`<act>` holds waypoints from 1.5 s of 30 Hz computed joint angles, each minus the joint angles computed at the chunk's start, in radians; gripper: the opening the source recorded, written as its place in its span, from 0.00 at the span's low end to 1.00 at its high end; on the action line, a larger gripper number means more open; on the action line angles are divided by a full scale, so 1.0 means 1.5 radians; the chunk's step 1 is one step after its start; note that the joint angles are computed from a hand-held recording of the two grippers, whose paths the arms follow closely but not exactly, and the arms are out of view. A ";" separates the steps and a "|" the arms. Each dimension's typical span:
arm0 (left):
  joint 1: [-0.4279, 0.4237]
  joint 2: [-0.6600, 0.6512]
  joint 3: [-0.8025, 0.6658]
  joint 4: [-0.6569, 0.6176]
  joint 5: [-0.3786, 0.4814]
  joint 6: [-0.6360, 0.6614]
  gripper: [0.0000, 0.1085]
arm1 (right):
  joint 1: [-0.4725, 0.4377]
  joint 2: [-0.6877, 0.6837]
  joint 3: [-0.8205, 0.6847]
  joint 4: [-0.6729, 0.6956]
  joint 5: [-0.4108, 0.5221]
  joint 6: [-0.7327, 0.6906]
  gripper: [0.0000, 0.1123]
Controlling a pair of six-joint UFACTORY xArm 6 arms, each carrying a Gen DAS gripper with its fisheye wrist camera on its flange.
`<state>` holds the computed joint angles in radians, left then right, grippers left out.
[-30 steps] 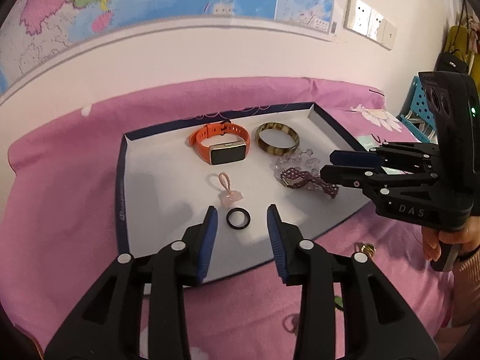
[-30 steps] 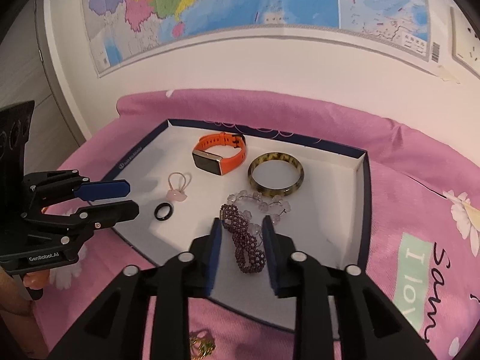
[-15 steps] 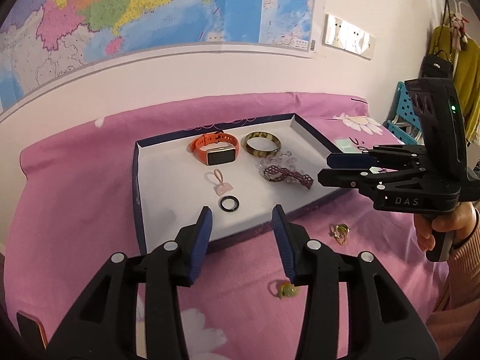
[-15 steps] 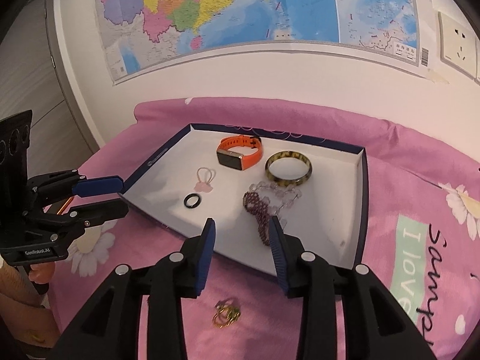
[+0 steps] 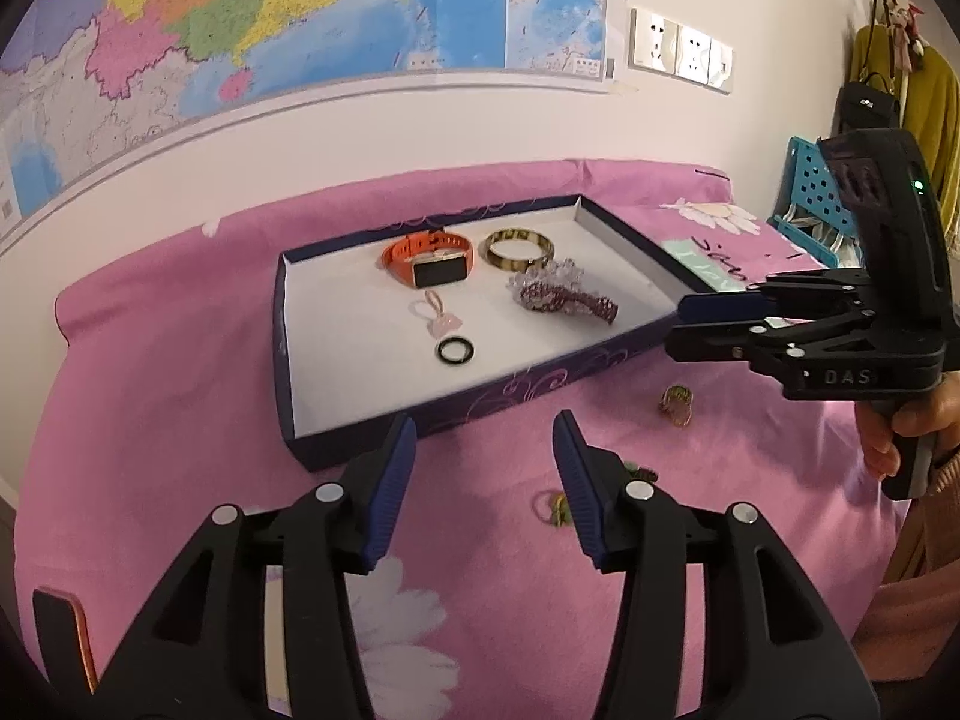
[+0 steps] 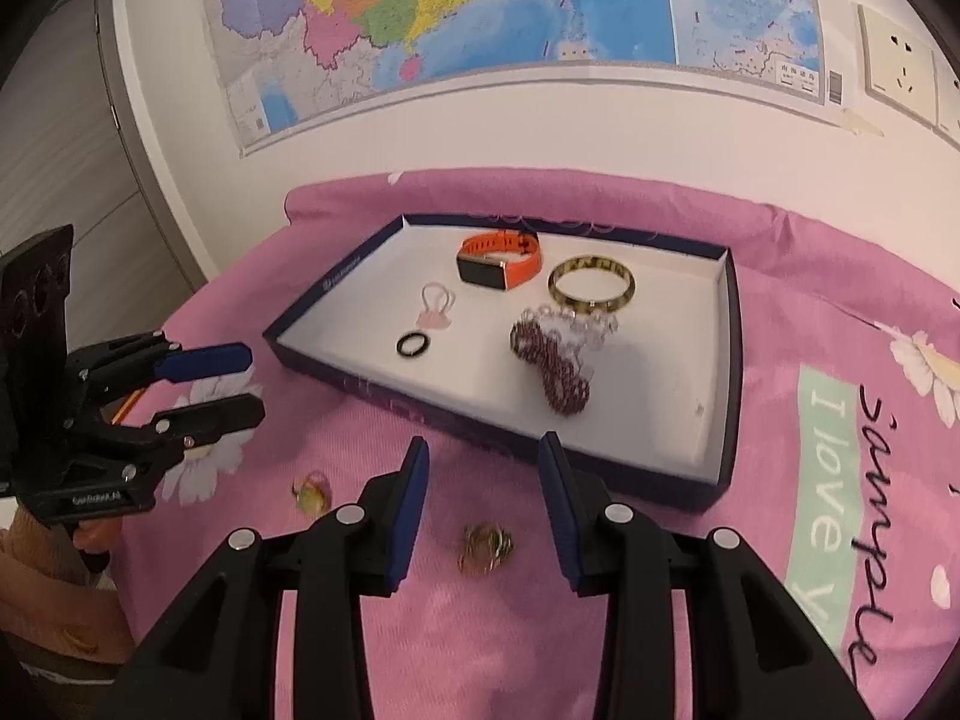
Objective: Organize jewelry
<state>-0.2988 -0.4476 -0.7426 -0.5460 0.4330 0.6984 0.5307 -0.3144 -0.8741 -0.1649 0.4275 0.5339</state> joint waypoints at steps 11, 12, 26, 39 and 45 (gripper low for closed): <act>0.013 -0.016 0.025 -0.013 0.028 -0.001 0.45 | 0.021 -0.033 0.049 -0.002 0.029 0.028 0.32; 0.013 -0.017 0.026 -0.014 0.030 -0.001 0.45 | 0.022 -0.034 0.051 0.001 0.030 0.028 0.32; 0.005 -0.018 0.036 -0.003 0.038 -0.023 0.49 | 0.018 -0.014 0.041 0.004 0.013 0.037 0.24; 0.005 -0.009 0.032 -0.009 0.048 -0.022 0.49 | 0.033 0.018 0.001 -0.092 0.075 0.072 0.12; 0.003 -0.013 0.033 -0.023 0.049 -0.004 0.49 | 0.031 0.005 0.007 -0.097 0.072 0.072 0.09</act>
